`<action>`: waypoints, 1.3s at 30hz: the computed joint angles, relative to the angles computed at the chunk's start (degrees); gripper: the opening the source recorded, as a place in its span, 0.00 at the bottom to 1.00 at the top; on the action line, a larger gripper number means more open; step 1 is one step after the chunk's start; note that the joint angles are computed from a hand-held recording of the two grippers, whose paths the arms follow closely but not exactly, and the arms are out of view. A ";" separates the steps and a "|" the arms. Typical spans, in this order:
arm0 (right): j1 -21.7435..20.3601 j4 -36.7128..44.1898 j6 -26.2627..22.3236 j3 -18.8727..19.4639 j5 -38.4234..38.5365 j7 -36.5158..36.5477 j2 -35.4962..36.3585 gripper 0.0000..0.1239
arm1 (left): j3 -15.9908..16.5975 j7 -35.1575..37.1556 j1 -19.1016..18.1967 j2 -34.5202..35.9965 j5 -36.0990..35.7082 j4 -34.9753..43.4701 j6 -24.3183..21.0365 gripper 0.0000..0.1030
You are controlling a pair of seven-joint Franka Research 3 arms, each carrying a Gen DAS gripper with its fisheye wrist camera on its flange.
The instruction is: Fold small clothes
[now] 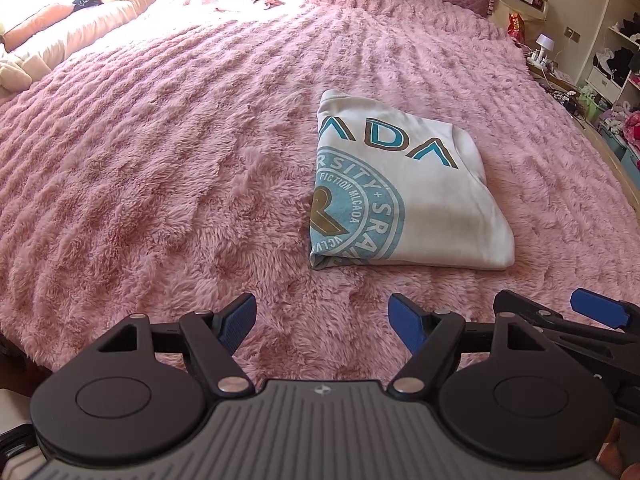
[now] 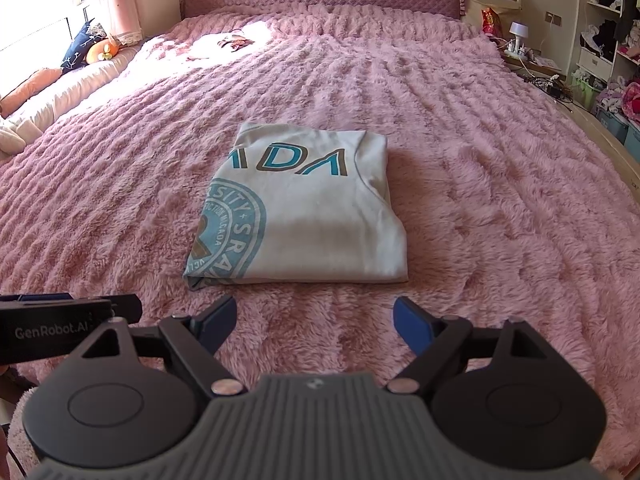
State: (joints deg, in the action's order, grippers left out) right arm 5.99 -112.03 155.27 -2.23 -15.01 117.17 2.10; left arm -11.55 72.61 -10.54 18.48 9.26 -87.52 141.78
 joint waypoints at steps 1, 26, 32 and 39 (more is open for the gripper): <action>0.00 -0.01 -0.09 0.00 0.08 -0.04 0.00 0.65 | 0.03 -0.02 -0.05 0.05 0.14 0.05 -0.10 0.85; 0.00 0.41 -0.61 -0.12 0.32 -0.15 0.27 0.66 | -0.01 1.11 -0.68 1.33 0.89 1.68 -1.70 0.85; -0.01 0.59 -0.68 -0.21 -0.01 0.22 0.37 0.66 | 0.30 0.69 -1.27 2.08 2.12 3.06 -3.06 0.85; 0.01 1.14 -1.37 -0.31 0.92 -0.56 0.89 0.66 | 0.56 1.12 -1.78 2.31 3.82 3.08 -3.22 0.86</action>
